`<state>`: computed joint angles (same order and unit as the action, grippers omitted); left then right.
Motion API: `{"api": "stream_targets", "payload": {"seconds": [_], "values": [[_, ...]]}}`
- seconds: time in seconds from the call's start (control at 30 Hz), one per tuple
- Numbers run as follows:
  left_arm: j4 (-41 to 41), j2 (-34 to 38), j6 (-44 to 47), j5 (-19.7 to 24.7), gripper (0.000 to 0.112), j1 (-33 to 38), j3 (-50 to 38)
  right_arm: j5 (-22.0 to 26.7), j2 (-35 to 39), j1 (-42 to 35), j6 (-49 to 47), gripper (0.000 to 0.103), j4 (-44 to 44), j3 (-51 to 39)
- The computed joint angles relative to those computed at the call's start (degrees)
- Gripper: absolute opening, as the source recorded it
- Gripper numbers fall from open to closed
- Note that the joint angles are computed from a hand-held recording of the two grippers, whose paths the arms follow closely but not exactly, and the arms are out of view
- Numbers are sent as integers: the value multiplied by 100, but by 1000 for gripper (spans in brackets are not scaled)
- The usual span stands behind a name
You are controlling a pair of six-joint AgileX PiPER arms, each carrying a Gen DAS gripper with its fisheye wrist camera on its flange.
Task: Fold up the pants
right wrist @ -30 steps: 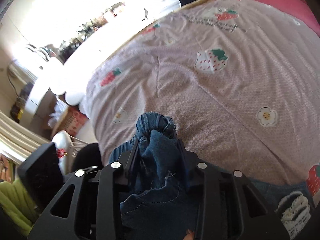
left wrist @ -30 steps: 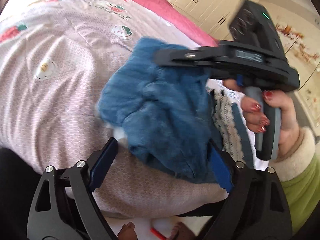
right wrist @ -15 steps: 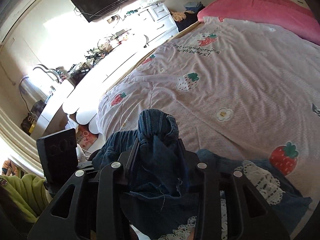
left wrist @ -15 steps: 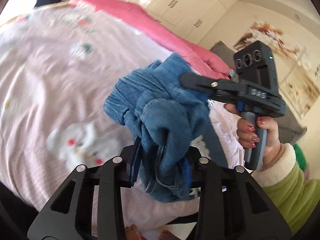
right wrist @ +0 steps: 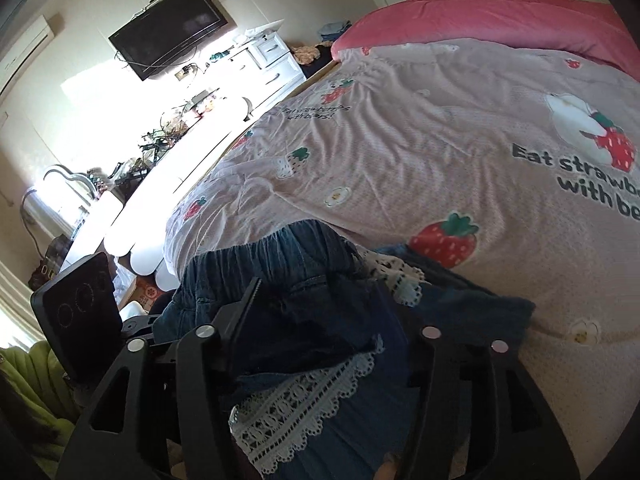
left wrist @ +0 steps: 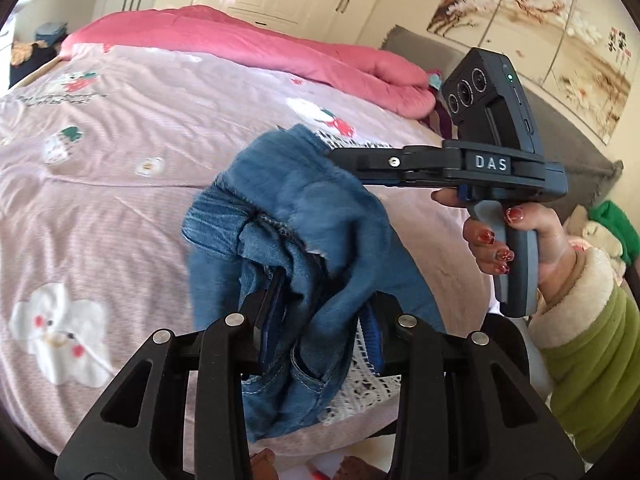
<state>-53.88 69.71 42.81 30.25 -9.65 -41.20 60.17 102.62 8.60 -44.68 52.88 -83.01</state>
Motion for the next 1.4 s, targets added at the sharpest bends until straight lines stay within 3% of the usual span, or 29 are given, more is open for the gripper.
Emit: {"api": "stream_targets", "payload": {"seconds": [0.3, 0.37, 0.47, 0.63, 0.77, 0.87, 0.97, 1.13, 1.27, 1.37, 1.4], "values": [[90, 129, -98, -382, 29, -691, 54, -238, -625, -731, -597, 72, 668, 1261], [-242, 226, 249, -318, 46, -727, 24, -315, -789, -856, -616, 73, 687, 1449], [-746, 253, 889, -177, 63, -827, 55, -342, -972, -1050, -624, 77, 758, 1643], [-1118, -12, 1421, 305, 68, -670, 223, -501, -1262, -1113, -437, 79, 542, 1716], [-769, -421, 1160, 403, 75, -155, 312, -531, -1626, -1019, -529, 80, 447, 1809], [-91, -348, 660, 399, 76, 431, 61, -540, -1946, -743, -583, 81, 353, 1957], [915, 314, -222, 474, 77, 779, -578, -844, -2337, -158, -553, 81, -21, 2115], [1750, 1168, -974, 674, 77, 757, -1450, -1934, -2743, 1275, 325, 81, -1857, 2177], [2056, 1456, -1232, 722, 77, 486, -1816, -2070, -2564, 1824, 712, 80, -2697, 1972], [2124, 1643, -1322, 663, 77, 263, -1947, -2012, -2261, 1964, 840, 71, -3007, 1762], [2118, 1678, -1341, 657, 77, 214, -1957, -1991, -2172, 2004, 897, 54, -3135, 1706]]}}
